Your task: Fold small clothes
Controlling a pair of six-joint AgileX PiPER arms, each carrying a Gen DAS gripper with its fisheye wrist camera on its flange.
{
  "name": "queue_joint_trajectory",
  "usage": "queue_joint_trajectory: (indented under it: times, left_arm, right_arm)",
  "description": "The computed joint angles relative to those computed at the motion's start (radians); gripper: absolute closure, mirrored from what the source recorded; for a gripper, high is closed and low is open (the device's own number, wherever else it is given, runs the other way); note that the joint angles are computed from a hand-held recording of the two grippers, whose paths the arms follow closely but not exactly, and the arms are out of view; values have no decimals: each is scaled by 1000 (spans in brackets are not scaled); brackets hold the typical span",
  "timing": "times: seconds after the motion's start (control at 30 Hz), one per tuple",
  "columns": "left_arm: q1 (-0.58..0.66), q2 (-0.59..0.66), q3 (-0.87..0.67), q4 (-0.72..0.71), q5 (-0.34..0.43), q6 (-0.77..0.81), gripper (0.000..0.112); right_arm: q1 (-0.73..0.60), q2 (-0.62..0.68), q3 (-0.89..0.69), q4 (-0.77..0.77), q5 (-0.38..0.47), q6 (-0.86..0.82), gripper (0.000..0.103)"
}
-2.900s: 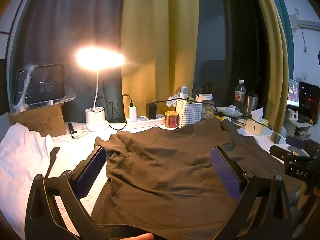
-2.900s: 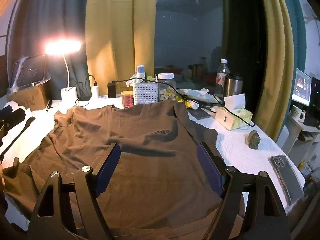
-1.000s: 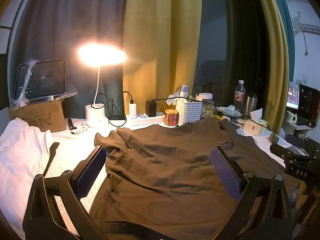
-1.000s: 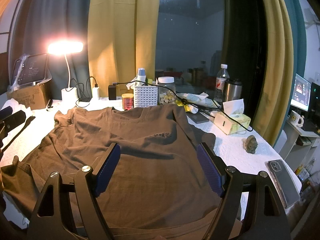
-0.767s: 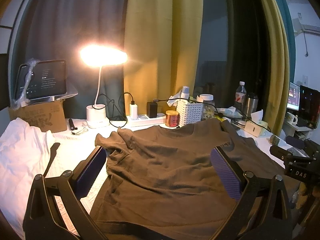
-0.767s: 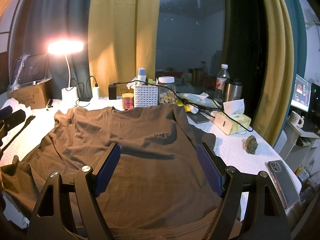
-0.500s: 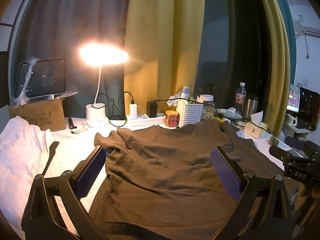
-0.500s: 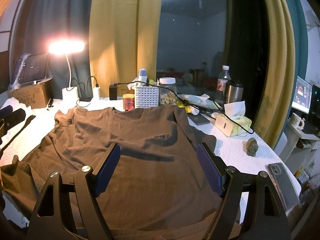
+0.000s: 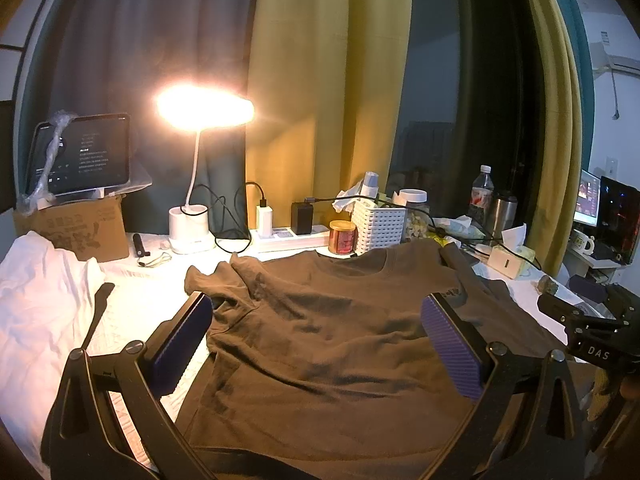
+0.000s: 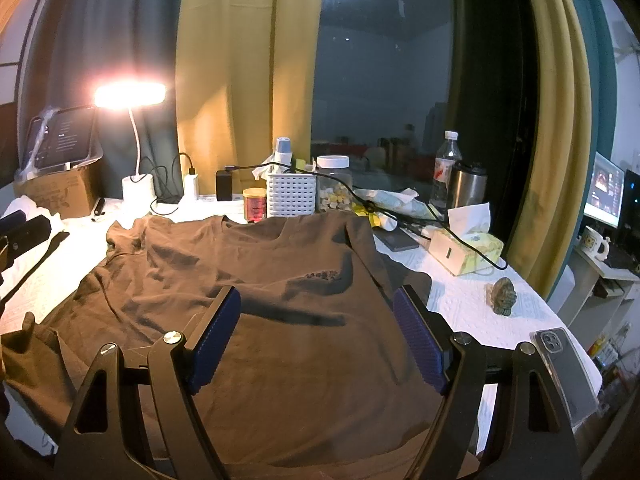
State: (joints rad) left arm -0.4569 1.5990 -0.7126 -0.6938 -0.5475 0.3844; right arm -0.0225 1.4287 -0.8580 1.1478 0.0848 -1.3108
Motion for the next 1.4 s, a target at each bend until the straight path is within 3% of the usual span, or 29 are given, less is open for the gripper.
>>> queue_joint_trajectory:
  times: [0.3,0.67,1.1,1.17,1.4]
  left_arm:
    - [-5,50,-89,-105,41,100,10]
    - [-2,154,-260,-268,141,293,10]
    - [40,289,-476,-437,271,470,10]
    - [46,309,-511,-495,281,522,10]
    - [65,402,-665,-903,289,938,10]
  right_arm:
    - [-19,15,-18,-39,24,38,22]
    - [-148,171,-184,-97,134,45,22]
    - [-251,441,-547,-465,333,370,22]
    - [-257,498,-632,-517,374,417,22]
    - [-267,694,-932,-690,522,590,22]
